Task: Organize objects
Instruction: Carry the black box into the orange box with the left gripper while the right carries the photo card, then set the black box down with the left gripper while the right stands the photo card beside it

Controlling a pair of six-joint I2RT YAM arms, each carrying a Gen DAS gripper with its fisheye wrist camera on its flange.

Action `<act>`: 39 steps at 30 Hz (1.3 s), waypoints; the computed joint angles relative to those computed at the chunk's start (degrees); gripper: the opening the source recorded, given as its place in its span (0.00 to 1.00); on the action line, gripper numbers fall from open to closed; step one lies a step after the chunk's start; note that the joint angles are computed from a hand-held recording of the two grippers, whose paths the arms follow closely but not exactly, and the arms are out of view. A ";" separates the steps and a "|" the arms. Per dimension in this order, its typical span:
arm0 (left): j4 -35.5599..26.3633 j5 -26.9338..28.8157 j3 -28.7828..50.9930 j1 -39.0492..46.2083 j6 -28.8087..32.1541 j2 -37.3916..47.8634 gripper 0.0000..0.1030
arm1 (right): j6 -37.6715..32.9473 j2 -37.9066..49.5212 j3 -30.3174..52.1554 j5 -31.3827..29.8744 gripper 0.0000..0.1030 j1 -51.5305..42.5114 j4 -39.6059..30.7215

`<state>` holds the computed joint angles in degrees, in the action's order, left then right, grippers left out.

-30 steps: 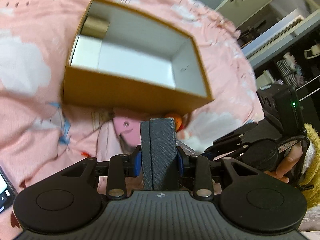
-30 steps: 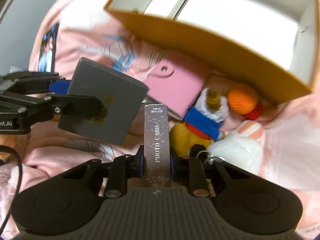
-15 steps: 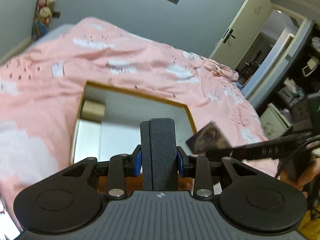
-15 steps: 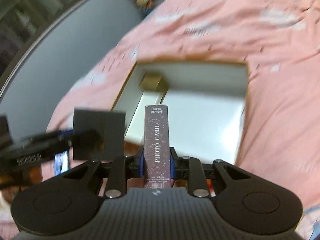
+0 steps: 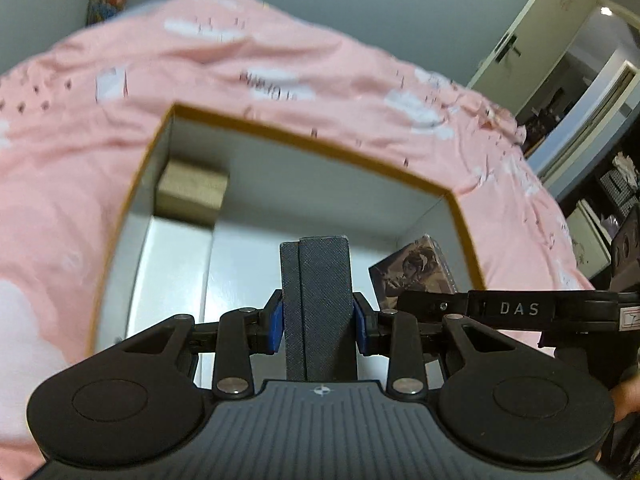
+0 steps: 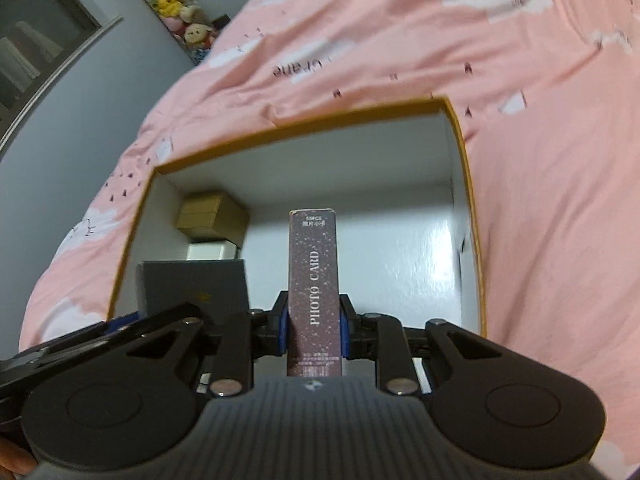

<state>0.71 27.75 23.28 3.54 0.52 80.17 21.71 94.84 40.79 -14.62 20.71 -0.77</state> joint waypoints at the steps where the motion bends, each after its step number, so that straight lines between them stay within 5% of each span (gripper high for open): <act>1: -0.23 0.29 0.70 0.19 0.46 1.69 0.37 | 0.20 0.32 -0.02 -0.26 0.24 -0.14 -0.05; 11: -3.09 3.26 8.01 0.97 1.70 16.51 0.37 | 1.50 6.44 1.76 -2.99 0.24 -1.32 1.75; 15: -2.61 -0.42 8.28 -0.09 2.93 18.60 0.38 | 2.68 8.12 1.81 -3.92 0.24 -1.17 2.80; 33: 5.35 -17.78 -1.49 -3.83 7.72 7.73 0.59 | 3.90 9.47 2.06 -4.78 0.24 -0.37 2.79; 39: 4.55 -14.37 0.20 -2.14 7.09 8.09 0.58 | 4.53 10.35 2.98 -3.71 0.24 0.90 1.88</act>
<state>5.26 13.37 23.48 1.40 7.60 88.26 26.23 105.19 43.77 -18.33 21.60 1.11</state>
